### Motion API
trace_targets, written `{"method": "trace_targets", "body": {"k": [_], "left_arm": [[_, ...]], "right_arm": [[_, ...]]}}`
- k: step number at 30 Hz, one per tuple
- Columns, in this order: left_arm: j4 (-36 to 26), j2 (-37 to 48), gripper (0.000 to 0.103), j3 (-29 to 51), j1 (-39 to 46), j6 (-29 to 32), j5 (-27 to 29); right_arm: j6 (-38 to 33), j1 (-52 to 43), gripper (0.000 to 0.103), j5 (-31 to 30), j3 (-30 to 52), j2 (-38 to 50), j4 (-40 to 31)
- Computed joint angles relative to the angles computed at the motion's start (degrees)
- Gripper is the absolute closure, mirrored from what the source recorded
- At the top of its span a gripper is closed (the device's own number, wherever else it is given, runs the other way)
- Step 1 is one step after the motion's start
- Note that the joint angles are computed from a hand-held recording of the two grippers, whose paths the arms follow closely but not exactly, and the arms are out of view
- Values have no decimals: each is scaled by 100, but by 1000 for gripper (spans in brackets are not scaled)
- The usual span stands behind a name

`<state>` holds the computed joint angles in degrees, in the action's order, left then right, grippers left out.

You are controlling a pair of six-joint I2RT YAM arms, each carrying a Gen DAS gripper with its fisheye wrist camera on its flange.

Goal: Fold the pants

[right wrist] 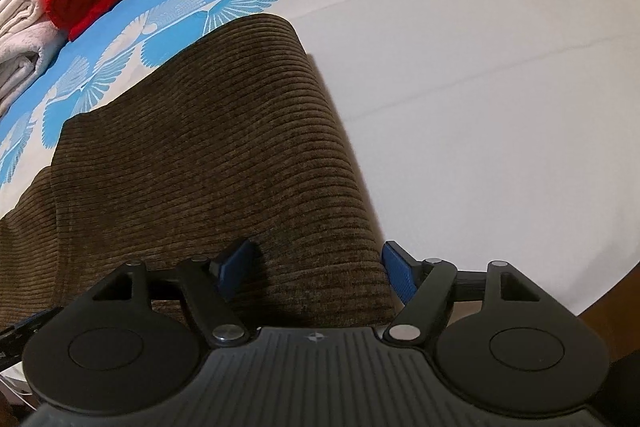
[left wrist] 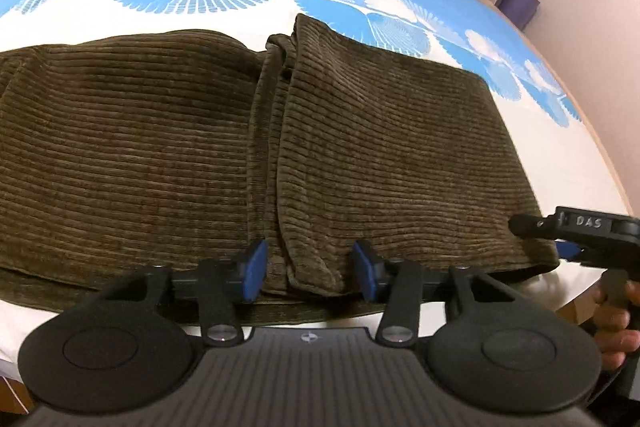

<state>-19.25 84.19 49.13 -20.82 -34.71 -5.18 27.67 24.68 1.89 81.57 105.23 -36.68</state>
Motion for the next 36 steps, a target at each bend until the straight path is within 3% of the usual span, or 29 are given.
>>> {"method": "trace_targets", "body": {"k": [1, 4, 10, 13, 16, 20, 24, 25, 26, 27, 32, 34, 36], "left_arm": [[-102, 36, 71, 59, -33, 46, -102], [-106, -124, 87, 35, 14, 160, -53], [-306, -1212, 90, -32, -173, 194, -165], [-1027, -626, 93, 242, -160, 183, -213], [-1233, -402, 92, 341, -112, 35, -708], [-506, -1023, 90, 52, -394, 586, -1227], [-487, -415, 91, 215, -446, 708, -673], [-747, -104, 86, 376, -483, 775, -697], [-957, 172, 68, 504, -554, 882, -791], [-941, 220, 64, 496, -601, 926, -927], [-950, 40, 64, 568, -376, 569, -798], [-894, 34, 64, 572, -267, 480, -813], [-813, -67, 63, 545, -160, 445, -773]], "right_arm": [[20, 4, 29, 2, -13, -13, -2], [45, -5, 29, -30, -61, -52, -4], [58, -49, 28, -91, -82, -64, 11], [3, -33, 27, -95, -88, -72, 3], [-48, -44, 26, -62, -57, -32, -28], [20, -22, 25, -17, -1, 5, -80], [-80, 31, 25, 84, 0, 22, -60], [-95, 34, 26, 90, -5, 19, -52], [-115, 32, 27, 81, -15, 9, -43], [-140, 34, 31, 50, -34, -11, -20], [-452, 186, 51, 338, -95, -152, 37], [-533, 198, 65, 401, -156, -250, 125], [-559, 191, 70, 415, -244, -393, 276]]}}
